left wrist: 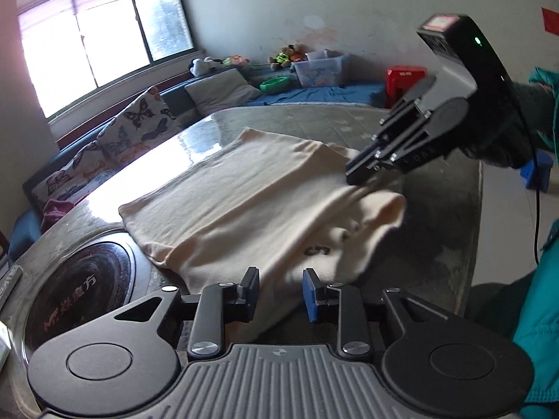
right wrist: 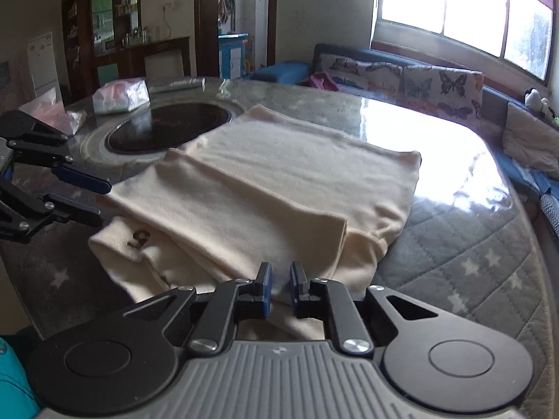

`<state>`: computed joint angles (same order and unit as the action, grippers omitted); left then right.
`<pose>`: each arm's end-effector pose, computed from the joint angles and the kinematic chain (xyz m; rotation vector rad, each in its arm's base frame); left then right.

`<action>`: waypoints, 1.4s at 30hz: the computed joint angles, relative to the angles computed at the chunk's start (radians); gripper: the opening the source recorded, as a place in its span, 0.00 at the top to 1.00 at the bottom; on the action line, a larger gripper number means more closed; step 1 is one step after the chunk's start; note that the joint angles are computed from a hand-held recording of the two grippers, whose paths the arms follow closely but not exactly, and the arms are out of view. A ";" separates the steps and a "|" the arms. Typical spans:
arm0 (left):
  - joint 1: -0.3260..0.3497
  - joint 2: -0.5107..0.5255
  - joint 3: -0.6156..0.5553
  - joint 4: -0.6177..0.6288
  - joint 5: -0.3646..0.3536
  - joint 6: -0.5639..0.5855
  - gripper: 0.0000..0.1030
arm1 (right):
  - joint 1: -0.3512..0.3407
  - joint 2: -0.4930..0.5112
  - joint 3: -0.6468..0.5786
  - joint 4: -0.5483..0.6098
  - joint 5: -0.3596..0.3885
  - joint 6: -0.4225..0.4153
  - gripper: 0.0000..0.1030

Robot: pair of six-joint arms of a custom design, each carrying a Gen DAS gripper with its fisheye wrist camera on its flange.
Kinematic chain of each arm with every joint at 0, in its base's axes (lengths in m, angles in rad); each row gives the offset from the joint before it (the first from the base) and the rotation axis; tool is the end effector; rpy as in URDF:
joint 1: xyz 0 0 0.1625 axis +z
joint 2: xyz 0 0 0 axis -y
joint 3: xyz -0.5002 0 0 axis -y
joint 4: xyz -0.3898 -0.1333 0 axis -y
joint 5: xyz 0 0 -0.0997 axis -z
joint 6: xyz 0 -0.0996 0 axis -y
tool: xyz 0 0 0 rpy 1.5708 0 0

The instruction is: Fold clothes

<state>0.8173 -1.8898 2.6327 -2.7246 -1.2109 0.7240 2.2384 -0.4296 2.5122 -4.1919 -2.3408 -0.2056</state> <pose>-0.0543 -0.3040 0.3282 1.7639 2.0905 -0.5769 0.2893 -0.2636 0.0207 0.7641 -2.2658 0.8588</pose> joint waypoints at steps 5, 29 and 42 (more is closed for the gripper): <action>0.006 0.022 0.030 -0.059 -0.022 0.051 0.71 | 0.022 -0.024 0.013 0.020 -0.008 0.022 0.87; 0.024 0.050 0.076 -0.187 -0.058 0.217 0.69 | 0.088 -0.068 0.048 0.126 -0.077 0.051 0.77; 0.082 0.146 -0.010 -0.237 -0.144 0.058 0.92 | 0.134 -0.068 0.069 0.162 -0.054 -0.110 0.50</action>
<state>0.8998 -1.7435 2.6231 -2.9618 -1.3548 0.7815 2.3721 -0.4976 2.5812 -4.0297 -2.3943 -0.3153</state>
